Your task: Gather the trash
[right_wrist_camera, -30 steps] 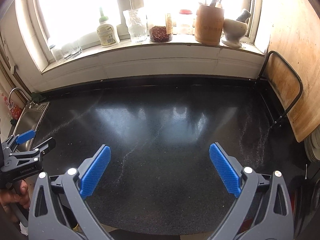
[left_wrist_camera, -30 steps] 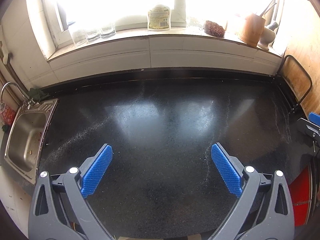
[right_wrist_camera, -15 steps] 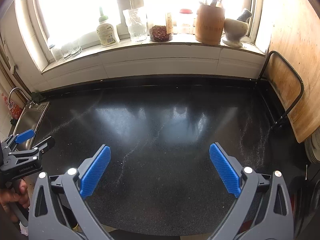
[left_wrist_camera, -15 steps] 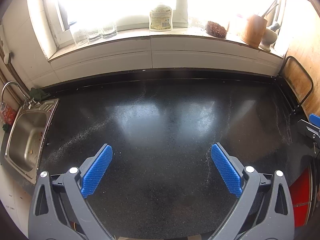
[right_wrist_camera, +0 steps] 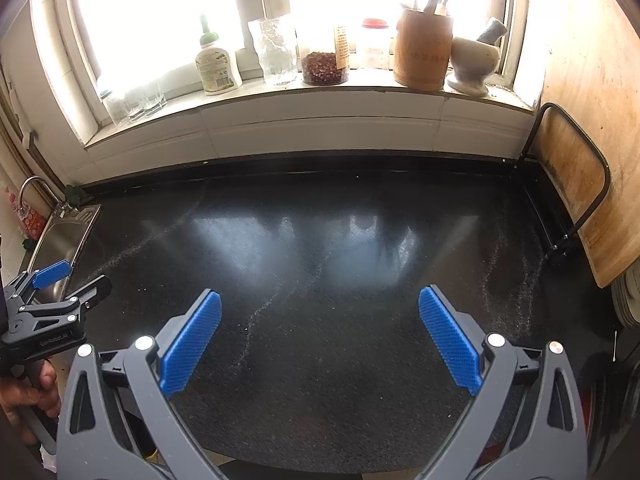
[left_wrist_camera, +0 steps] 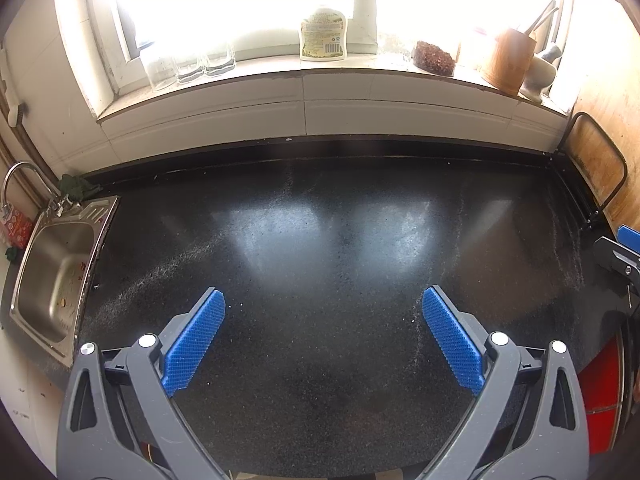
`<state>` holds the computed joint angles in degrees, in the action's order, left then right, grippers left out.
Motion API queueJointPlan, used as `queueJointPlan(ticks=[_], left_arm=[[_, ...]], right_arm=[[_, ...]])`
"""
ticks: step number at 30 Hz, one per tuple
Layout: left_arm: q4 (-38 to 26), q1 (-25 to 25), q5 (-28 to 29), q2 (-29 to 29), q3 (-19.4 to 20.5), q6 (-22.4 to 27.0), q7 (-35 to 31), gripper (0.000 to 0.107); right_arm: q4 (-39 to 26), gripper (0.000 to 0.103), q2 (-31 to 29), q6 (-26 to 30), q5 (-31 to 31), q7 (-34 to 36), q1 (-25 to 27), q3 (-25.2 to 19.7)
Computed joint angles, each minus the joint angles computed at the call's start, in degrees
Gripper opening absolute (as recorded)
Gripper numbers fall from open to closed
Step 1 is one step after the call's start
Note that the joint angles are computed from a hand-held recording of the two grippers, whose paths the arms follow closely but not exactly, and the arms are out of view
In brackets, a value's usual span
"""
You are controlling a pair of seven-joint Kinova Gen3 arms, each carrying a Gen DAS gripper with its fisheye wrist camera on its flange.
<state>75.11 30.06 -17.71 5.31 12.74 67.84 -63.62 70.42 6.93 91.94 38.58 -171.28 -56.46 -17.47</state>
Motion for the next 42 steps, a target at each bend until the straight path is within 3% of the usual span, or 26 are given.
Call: queueJointPlan(ticks=[42], left_arm=[[-0.6,-0.5,1.7,0.7,-0.4,1.0,-0.3,0.096]], right_arm=[[-1.0,0.096,0.5,0.8,0.0,1.1,-0.7,0.3]])
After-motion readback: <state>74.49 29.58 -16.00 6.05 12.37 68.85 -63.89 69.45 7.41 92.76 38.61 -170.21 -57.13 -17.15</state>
